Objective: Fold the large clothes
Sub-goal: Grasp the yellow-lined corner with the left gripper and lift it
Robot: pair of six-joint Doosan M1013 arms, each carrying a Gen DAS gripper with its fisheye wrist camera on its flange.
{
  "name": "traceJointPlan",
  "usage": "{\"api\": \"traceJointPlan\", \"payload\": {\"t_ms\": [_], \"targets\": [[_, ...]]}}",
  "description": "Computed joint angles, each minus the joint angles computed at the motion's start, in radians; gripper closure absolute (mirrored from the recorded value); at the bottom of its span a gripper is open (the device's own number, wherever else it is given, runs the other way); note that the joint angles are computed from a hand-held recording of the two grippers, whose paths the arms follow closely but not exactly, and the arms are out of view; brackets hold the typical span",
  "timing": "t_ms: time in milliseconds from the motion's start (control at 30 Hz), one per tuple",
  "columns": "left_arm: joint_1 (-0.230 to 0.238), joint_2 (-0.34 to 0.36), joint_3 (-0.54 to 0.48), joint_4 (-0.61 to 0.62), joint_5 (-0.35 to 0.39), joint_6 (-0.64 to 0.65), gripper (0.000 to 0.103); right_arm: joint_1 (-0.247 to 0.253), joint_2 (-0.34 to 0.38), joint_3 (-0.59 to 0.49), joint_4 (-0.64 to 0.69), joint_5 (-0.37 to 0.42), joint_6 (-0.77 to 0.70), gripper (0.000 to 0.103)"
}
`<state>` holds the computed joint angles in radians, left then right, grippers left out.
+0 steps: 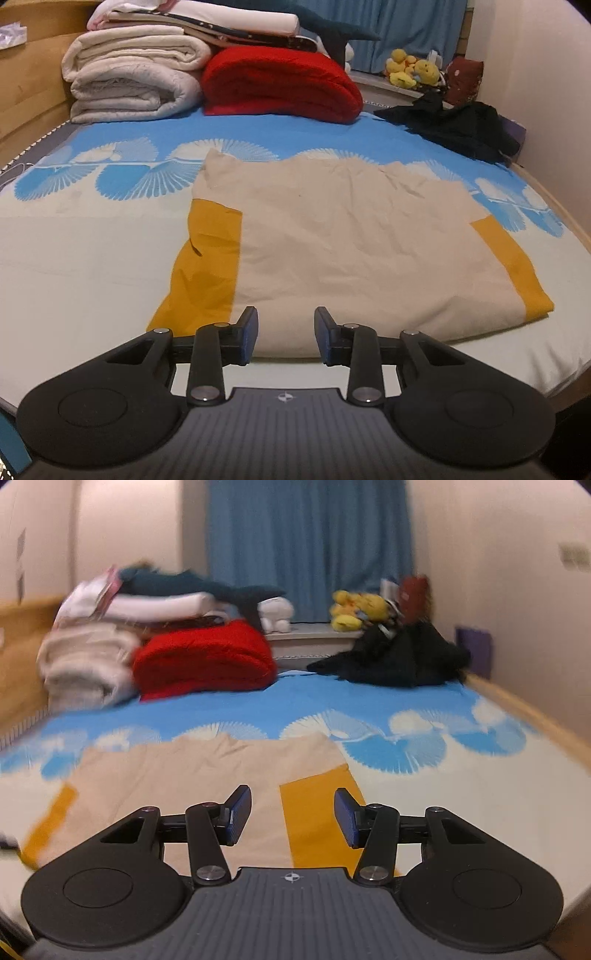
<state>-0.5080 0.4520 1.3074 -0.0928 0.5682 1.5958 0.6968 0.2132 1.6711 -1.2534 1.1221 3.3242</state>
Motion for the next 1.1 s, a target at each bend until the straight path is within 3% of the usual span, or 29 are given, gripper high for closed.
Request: {"api": "traceJointPlan", "payload": {"t_ms": [167, 600, 700, 800, 867, 967, 1100], "targets": [[0.013, 0.035, -0.046, 0.028, 0.063, -0.091, 0.066, -0.007, 0.022, -0.025, 0.033, 0.003, -0.053, 0.051], [0.02, 0.032, -0.046, 0.025, 0.07, -0.133, 0.066, -0.015, 0.039, -0.053, 0.049, -0.005, -0.024, 0.051], [0.032, 0.044, -0.062, -0.045, 0.106, -0.131, 0.065, -0.014, 0.043, -0.056, 0.048, -0.008, -0.031, 0.051], [0.062, 0.074, -0.097, -0.223, 0.197, -0.134, 0.058, -0.016, 0.044, -0.049, 0.05, -0.015, -0.028, 0.051], [0.083, 0.103, -0.122, -0.328, 0.258, -0.19, 0.044, -0.021, 0.047, -0.055, 0.076, -0.016, -0.038, 0.051], [0.095, 0.135, -0.146, -0.357, 0.287, -0.305, 0.038, -0.025, 0.043, -0.051, 0.067, -0.036, -0.003, 0.051], [0.097, 0.153, -0.145, -0.311, 0.264, -0.497, 0.037, -0.033, 0.04, -0.05, 0.091, -0.073, 0.002, 0.051]]}}
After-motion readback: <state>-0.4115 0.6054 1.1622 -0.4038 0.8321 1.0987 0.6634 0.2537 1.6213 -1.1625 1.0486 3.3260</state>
